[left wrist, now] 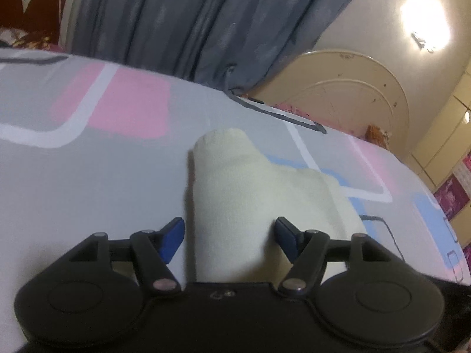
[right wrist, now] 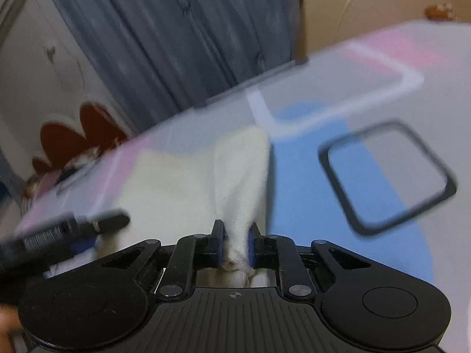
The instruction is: Fold small clothes
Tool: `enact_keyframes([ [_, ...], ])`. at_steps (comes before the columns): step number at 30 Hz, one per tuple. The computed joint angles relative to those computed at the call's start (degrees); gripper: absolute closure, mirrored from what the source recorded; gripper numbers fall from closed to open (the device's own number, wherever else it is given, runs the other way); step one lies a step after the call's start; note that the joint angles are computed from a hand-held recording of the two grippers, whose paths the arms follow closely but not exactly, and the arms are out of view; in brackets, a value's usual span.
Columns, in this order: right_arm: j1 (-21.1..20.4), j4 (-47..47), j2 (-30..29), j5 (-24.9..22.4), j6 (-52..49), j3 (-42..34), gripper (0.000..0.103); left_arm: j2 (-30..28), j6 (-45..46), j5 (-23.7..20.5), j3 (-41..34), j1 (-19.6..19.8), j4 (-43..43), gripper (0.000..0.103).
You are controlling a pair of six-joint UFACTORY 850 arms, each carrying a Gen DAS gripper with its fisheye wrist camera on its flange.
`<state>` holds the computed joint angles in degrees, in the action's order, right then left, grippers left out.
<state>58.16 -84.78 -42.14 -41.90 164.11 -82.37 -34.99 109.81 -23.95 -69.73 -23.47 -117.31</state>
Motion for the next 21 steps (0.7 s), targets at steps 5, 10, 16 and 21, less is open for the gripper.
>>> enact_keyframes([
  [5,-0.15,1.39,1.52,-4.58,-4.01,-0.27,0.08,-0.75,-0.29,0.84,-2.04,-0.4,-1.17,0.038],
  [10,-1.93,2.93,-0.14,-5.11,-10.12,-4.17,0.08,-4.03,-9.06,3.15,-7.42,-1.04,5.61,0.039],
  [16,-4.6,6.43,-5.47,-3.15,-19.59,-11.71,0.08,-7.88,-18.22,4.6,-12.44,-1.0,11.64,0.036],
  [21,-5.93,9.95,-7.45,-2.69,-21.68,-11.62,0.071,-8.69,-13.66,4.85,-12.64,-1.13,7.8,0.035],
])
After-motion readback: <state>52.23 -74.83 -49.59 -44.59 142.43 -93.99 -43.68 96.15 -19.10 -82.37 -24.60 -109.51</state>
